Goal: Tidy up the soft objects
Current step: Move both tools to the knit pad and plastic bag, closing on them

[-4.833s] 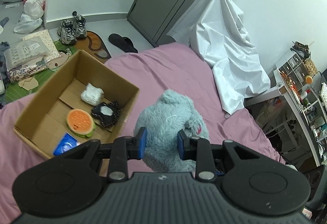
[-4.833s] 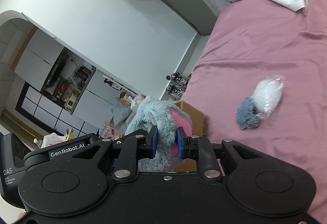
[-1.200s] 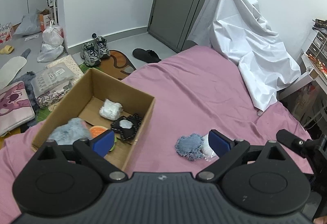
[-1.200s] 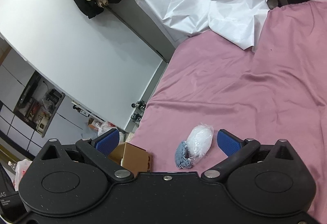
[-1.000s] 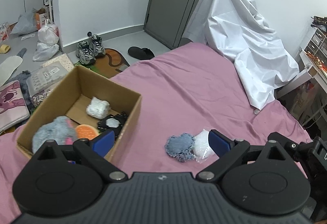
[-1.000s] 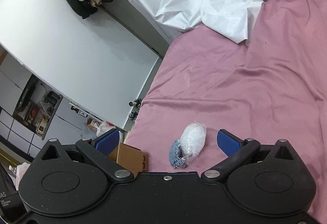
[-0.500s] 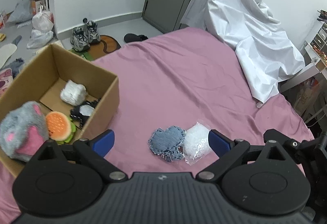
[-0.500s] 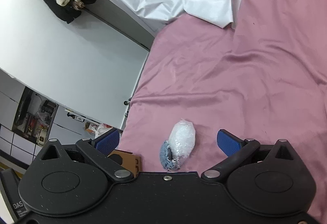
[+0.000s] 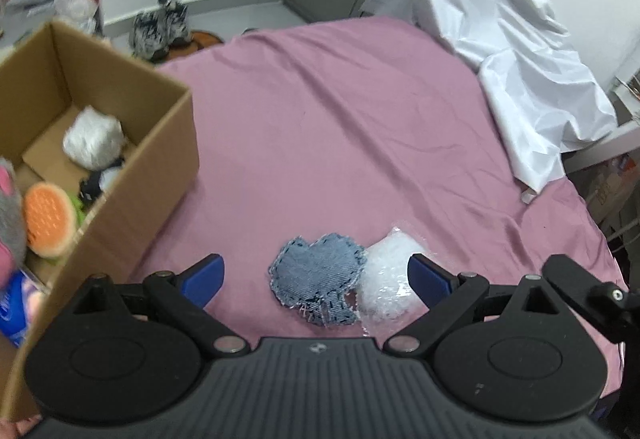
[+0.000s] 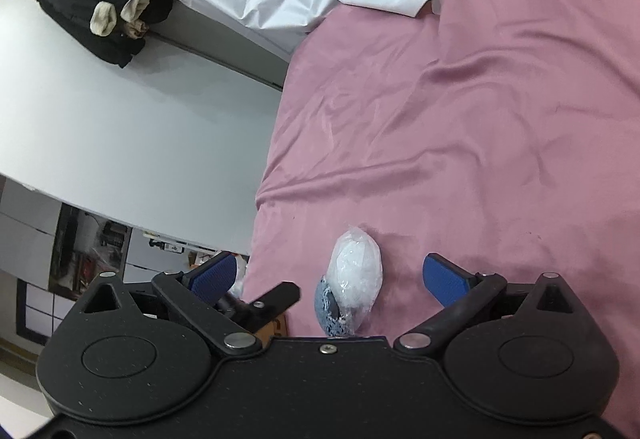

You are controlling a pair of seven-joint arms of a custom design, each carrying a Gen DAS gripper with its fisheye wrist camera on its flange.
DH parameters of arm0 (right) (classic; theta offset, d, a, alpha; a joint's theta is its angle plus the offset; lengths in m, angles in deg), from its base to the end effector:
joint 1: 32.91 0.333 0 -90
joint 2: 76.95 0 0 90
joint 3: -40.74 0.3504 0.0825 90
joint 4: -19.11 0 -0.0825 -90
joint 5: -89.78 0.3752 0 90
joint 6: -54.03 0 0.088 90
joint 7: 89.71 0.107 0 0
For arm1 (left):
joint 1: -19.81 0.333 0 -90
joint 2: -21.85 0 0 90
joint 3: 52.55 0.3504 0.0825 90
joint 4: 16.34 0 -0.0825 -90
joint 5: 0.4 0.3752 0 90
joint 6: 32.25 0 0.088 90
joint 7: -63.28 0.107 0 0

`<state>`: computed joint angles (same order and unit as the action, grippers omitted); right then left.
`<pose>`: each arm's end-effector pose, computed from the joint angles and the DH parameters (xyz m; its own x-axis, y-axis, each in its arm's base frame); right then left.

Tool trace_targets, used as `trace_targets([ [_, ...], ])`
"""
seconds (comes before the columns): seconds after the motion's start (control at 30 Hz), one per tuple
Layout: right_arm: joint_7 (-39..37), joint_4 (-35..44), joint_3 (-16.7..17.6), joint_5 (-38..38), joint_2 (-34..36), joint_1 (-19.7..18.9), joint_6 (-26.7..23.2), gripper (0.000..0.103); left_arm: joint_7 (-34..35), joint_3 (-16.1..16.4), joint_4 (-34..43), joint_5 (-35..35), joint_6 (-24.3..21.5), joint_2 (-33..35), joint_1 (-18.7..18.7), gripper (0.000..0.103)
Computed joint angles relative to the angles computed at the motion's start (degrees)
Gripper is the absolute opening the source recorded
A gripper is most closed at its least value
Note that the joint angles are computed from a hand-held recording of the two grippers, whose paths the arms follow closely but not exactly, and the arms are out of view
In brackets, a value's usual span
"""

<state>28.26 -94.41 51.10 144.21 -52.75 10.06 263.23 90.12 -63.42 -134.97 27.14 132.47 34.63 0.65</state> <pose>0.4665 0.4251 0.4057 -0.2394 -0.5082 -0.8273 -0.5847 0.7557 -0.2950 0.5285 -0.3280 0.4277 0.0800 -0.9520 0.2955 -0.8377 -0.2248 -0.4977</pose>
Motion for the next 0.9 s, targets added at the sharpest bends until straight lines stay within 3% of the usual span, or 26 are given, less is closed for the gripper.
trace_targets([
  [0.17,6.95,-0.89,2.61,-6.75,1.63,-3.49,0.6,0.093,-4.04,1.65,-0.01,1.1,1.29,1.88,-1.09,0.095],
  [0.37,10.14,-0.64,2.4,-10.13,3.13,-3.94,-0.82,0.082,-9.95,3.89,-0.49,2.94,3.83,3.21,-2.17,0.093],
  [0.5,13.25,-1.0,3.41,-14.59,4.11,-5.29,0.13,0.079,-14.14,5.48,-0.69,6.09,5.59,3.36,-3.2,0.081],
  [0.6,13.14,-0.8,2.34,-14.82,4.83,-3.98,1.72,0.078,-14.53,4.85,-1.1,5.76,7.1,3.48,-2.45,0.064],
  [0.73,13.35,-0.52,2.33,-15.21,5.72,-3.67,3.68,0.075,-11.53,2.34,-1.58,2.21,7.97,3.56,-0.46,0.053],
  [0.9,15.42,-1.64,3.52,-16.58,5.86,-4.62,4.21,0.052,-6.49,-0.67,-2.92,-3.55,8.94,2.94,1.9,0.046],
])
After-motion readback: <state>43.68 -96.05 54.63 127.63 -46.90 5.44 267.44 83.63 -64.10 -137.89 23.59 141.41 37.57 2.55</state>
